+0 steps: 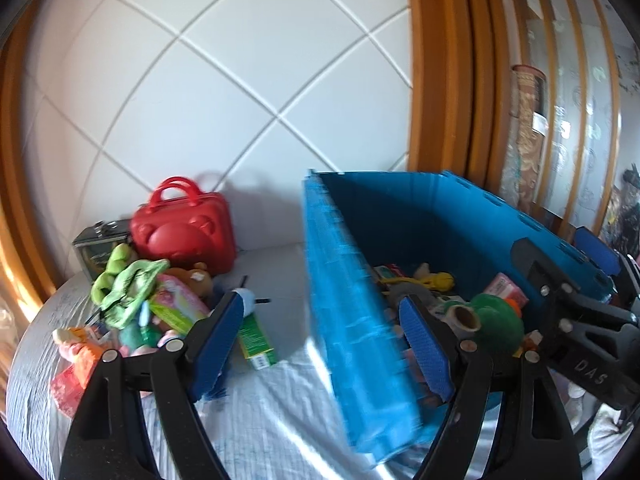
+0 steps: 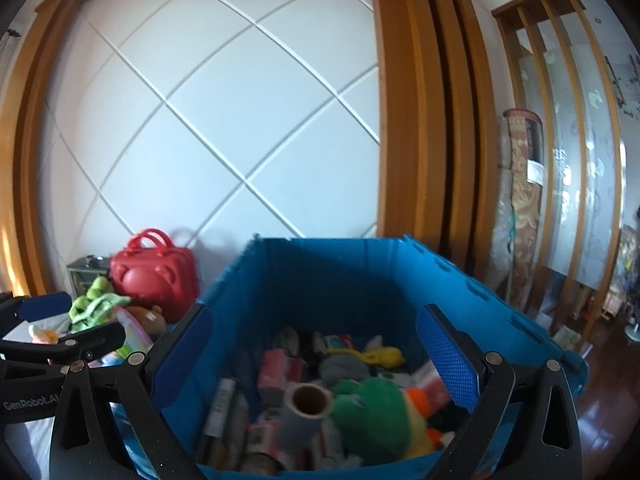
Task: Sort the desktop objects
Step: 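Withdraw both tools from the bin back to the pile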
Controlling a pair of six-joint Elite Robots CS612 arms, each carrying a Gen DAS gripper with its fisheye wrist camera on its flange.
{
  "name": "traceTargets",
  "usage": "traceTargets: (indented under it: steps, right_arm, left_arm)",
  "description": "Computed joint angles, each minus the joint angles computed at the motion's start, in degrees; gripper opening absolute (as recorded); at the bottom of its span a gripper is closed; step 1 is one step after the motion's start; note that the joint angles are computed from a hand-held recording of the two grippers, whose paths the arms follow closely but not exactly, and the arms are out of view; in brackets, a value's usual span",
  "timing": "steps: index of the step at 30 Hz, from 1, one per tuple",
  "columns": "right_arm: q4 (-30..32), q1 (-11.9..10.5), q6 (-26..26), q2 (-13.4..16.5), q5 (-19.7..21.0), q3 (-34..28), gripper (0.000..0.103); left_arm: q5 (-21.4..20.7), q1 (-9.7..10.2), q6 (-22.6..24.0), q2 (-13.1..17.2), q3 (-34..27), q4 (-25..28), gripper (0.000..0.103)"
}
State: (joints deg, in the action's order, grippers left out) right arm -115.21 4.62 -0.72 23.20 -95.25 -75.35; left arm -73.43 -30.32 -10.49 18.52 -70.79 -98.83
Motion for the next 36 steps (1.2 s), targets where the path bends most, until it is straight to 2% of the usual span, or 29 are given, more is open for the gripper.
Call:
traceTargets:
  steps: [6,13,21,29,36]
  right_arm:
    - [-2.3,3.1,-0.9,-1.1,-0.2,2.4,0.103]
    - [-3.0,6.9,-2.3,-2.9,0.9,7.0,0.103]
    - [-3.8,10.8,-3.3,-5.0,0.7,13.9,0.103]
    - [-2.5,13.1,-2.2,-6.9,-0.2,19.8,0.103]
    - [0.1,13.8,-1.0,-8.7,-1.2,25.0,0.103]
  left_arm:
    - [-1.4,3.36,-3.4,1.5,-3.5,2.7,0.080]
    - [-0.1,7.17,-5.6,3.1,-6.9,6.7,0.080]
    - [-1.0,11.45,-7.3,4.4,-8.6,11.7,0.080]
    - [-2.4,15.42,-8.6,5.5,-8.8,15.4,0.080]
    - [-2.1,19.26,-6.0,6.8,-8.0,18.8,0.080]
